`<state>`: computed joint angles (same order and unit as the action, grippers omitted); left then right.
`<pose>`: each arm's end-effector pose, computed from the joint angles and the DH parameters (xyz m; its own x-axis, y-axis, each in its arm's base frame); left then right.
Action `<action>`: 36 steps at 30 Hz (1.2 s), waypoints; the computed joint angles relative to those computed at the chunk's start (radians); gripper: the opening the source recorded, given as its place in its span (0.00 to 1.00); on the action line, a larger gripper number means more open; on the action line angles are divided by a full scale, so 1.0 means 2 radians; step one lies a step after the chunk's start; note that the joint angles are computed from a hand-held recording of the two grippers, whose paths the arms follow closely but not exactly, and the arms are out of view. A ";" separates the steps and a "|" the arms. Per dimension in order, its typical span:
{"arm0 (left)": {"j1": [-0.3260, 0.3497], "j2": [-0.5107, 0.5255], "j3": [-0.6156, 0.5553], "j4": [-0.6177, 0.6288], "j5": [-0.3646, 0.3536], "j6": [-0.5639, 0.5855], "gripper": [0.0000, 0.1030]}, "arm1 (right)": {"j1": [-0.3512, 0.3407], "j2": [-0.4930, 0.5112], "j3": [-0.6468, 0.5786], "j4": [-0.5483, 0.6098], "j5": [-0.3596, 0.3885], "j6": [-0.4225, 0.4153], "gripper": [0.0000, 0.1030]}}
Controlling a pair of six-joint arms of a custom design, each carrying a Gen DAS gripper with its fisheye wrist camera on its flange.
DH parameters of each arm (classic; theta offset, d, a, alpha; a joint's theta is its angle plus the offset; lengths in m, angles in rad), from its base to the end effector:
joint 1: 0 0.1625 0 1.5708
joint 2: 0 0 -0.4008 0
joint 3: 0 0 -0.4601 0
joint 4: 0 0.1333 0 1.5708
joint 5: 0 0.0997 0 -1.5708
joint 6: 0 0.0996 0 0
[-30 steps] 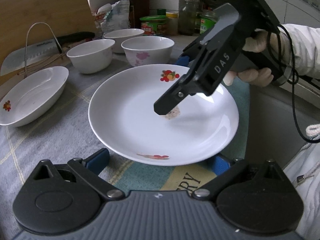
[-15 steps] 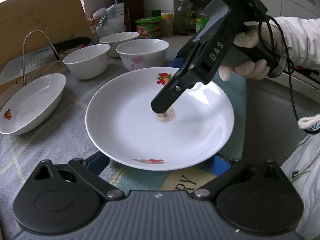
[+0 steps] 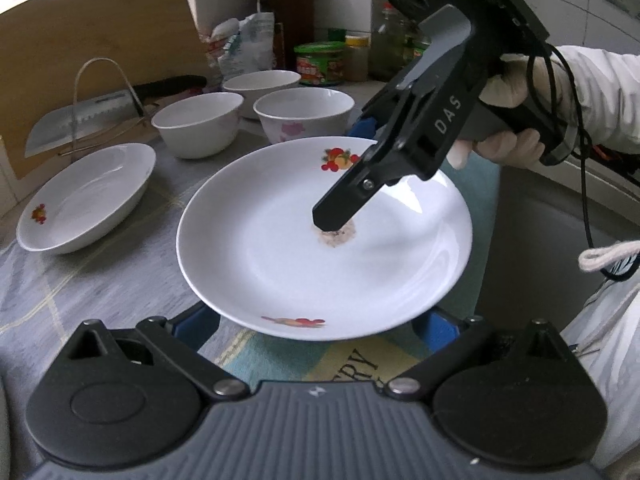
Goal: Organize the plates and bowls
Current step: 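Lift the stained plate with the right gripper and carry it over the first plate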
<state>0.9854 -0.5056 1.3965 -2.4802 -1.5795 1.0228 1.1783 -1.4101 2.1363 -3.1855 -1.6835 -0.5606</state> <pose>-0.2993 -0.6912 -0.0989 0.0374 0.9992 -0.0113 0.9991 -0.0376 -0.0171 -0.0967 -0.5529 0.2676 -0.8775 0.0804 0.4727 -0.2661 0.7384 -0.6196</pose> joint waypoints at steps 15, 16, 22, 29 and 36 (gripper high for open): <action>0.020 -0.035 -0.001 0.009 0.002 0.012 0.98 | 0.065 0.048 -0.033 -0.021 -0.043 -0.003 1.00; 0.023 -0.037 -0.003 0.011 0.002 0.015 0.98 | 0.070 0.054 -0.038 -0.023 -0.046 -0.001 1.00; 0.034 -0.049 -0.015 0.027 0.008 0.027 0.98 | 0.095 0.088 -0.065 -0.029 -0.058 0.004 1.00; 0.045 -0.057 -0.027 0.040 0.012 0.032 0.98 | 0.115 0.119 -0.092 -0.030 -0.068 0.007 1.00; 0.054 -0.063 -0.035 0.045 0.010 0.038 0.98 | 0.129 0.141 -0.113 -0.031 -0.078 0.007 1.00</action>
